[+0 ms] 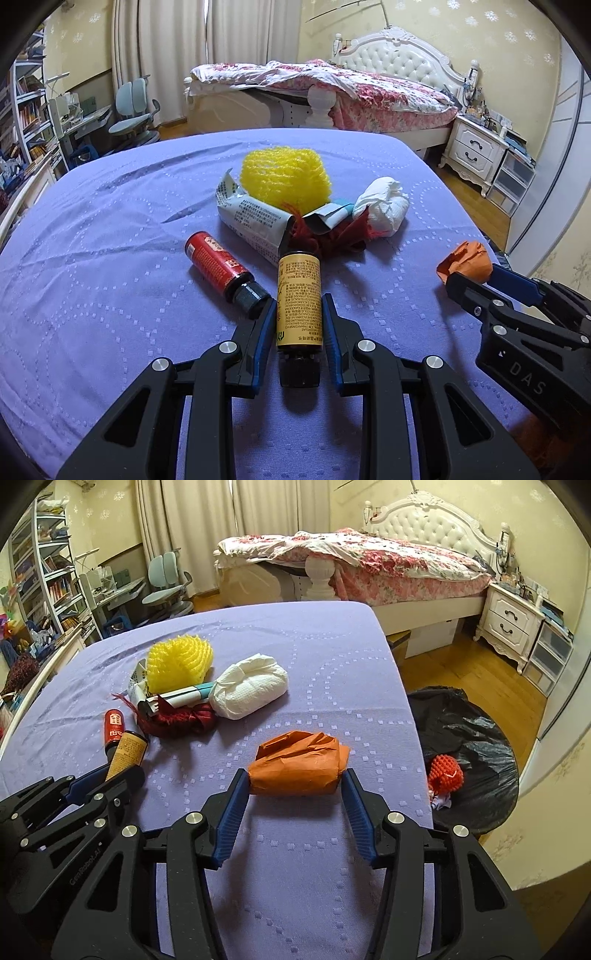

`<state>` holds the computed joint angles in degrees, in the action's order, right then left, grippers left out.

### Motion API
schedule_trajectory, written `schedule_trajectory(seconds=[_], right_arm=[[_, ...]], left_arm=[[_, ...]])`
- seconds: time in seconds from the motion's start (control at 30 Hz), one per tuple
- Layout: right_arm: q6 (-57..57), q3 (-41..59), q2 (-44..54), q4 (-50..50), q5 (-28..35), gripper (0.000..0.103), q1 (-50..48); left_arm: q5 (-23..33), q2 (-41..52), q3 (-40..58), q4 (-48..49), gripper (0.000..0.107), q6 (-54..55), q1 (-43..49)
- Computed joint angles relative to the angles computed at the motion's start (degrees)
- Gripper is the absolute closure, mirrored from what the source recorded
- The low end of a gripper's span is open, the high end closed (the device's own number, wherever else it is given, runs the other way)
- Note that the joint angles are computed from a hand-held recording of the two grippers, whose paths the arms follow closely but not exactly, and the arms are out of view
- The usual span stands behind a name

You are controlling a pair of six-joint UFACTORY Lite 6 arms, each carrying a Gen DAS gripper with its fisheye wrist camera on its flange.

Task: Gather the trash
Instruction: 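Carry the orange bag and gold bottle over the bin and release both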

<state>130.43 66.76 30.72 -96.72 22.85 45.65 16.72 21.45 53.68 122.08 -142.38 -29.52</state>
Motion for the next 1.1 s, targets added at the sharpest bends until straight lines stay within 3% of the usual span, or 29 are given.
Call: schedule_trajectory(seconds=[0.5, 1.1], right_arm=[[8.4, -9.6, -8.5, -6.8, 2.6, 0.053, -2.3], [14.4, -17.6, -15.7, -14.6, 4.4, 0.053, -10.0]], left_arm=[[0.8, 0.0, 1.4, 5.3, 0.08, -4.9, -1.4], [0.9, 6.4, 14.2, -6.6, 0.08, 9.0, -7.4]])
